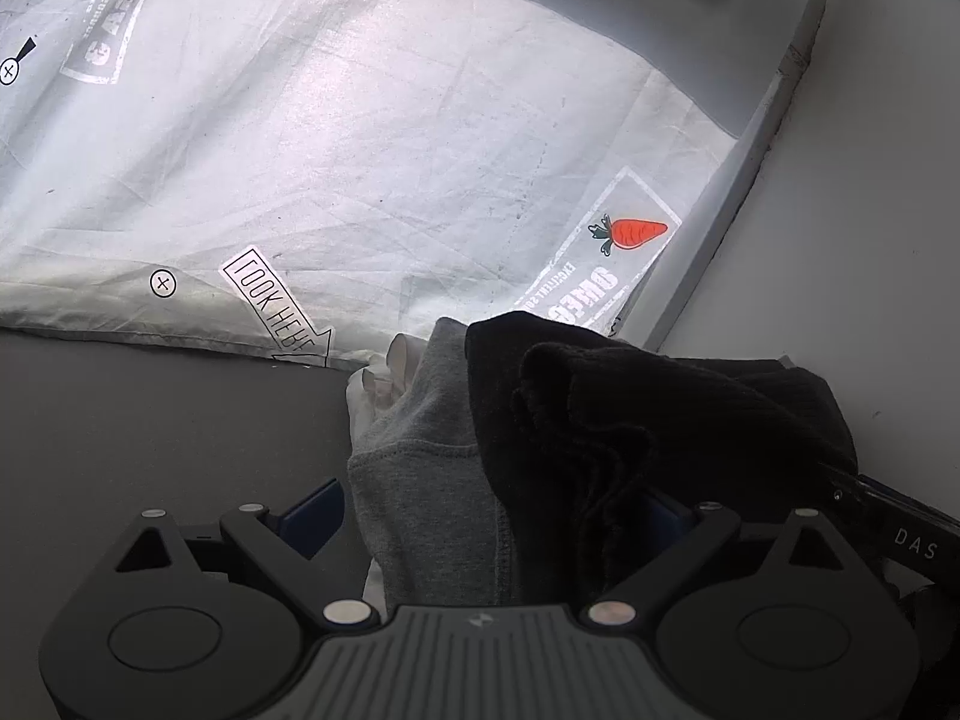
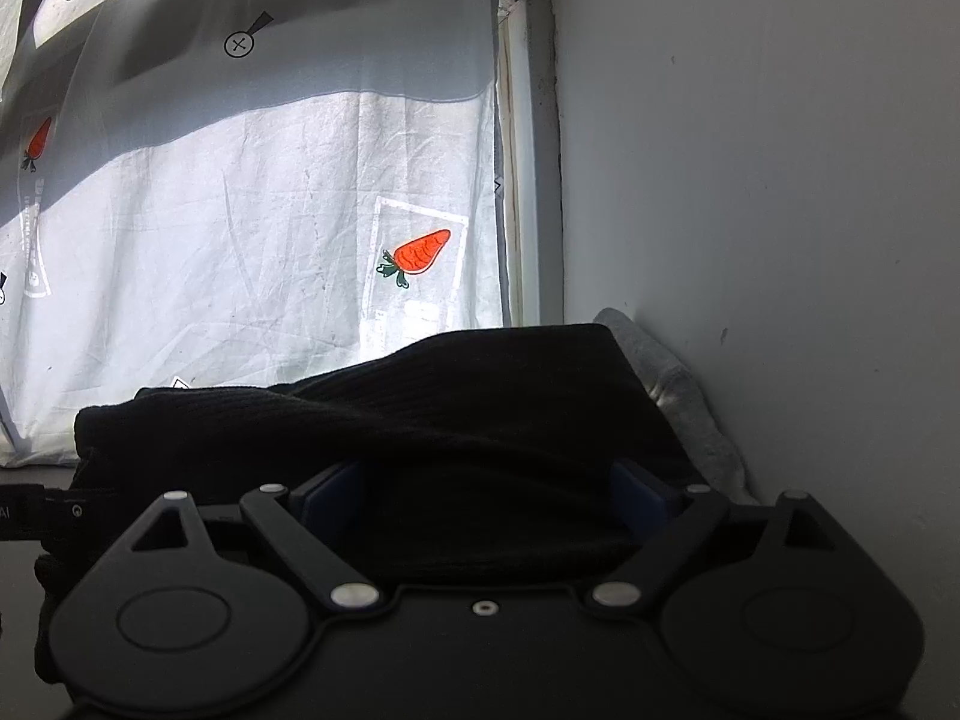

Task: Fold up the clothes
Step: 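Carry the folded sweater with both grippers onto the stack of folded clothes, then open both grippers and release the sweater on the stack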

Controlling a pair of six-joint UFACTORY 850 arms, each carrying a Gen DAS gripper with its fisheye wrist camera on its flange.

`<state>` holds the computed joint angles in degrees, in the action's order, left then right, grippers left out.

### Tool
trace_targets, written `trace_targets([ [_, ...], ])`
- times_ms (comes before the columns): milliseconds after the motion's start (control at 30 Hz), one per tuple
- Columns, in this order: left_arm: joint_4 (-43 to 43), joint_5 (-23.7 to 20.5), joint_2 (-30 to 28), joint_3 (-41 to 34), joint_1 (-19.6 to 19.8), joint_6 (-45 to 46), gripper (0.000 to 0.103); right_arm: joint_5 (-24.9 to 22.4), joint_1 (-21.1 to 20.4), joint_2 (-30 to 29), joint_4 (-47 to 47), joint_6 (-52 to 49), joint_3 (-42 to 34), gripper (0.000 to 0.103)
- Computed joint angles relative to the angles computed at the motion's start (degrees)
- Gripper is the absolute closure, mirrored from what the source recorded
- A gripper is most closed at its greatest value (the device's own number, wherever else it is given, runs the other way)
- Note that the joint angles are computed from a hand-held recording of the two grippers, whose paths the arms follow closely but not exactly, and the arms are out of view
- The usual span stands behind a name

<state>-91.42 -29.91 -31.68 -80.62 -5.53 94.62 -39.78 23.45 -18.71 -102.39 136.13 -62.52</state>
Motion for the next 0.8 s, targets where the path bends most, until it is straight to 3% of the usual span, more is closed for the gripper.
trace_targets([
  [167,-8.1,0.5,6.5,6.5,1.1,14.6,0.006,-3.2,2.4,0.5,8.4,-4.5,-1.9,0.005],
  [333,-16.7,-6.9,15.2,15.4,5.8,24.3,0.0,-9.6,7.7,2.2,9.9,-4.3,-2.0,0.0],
  [500,-21.8,-19.2,23.6,24.6,13.3,24.5,0.0,-15.6,14.8,3.3,10.0,-5.7,-2.3,0.0],
  [667,-15.6,-21.9,28.3,28.1,21.0,17.0,0.0,-21.7,23.3,2.1,11.8,-7.3,-4.7,0.0],
  [800,-11.9,-21.0,31.2,30.0,26.0,20.7,0.0,-21.5,28.7,0.2,9.5,-10.4,-6.8,0.0],
])
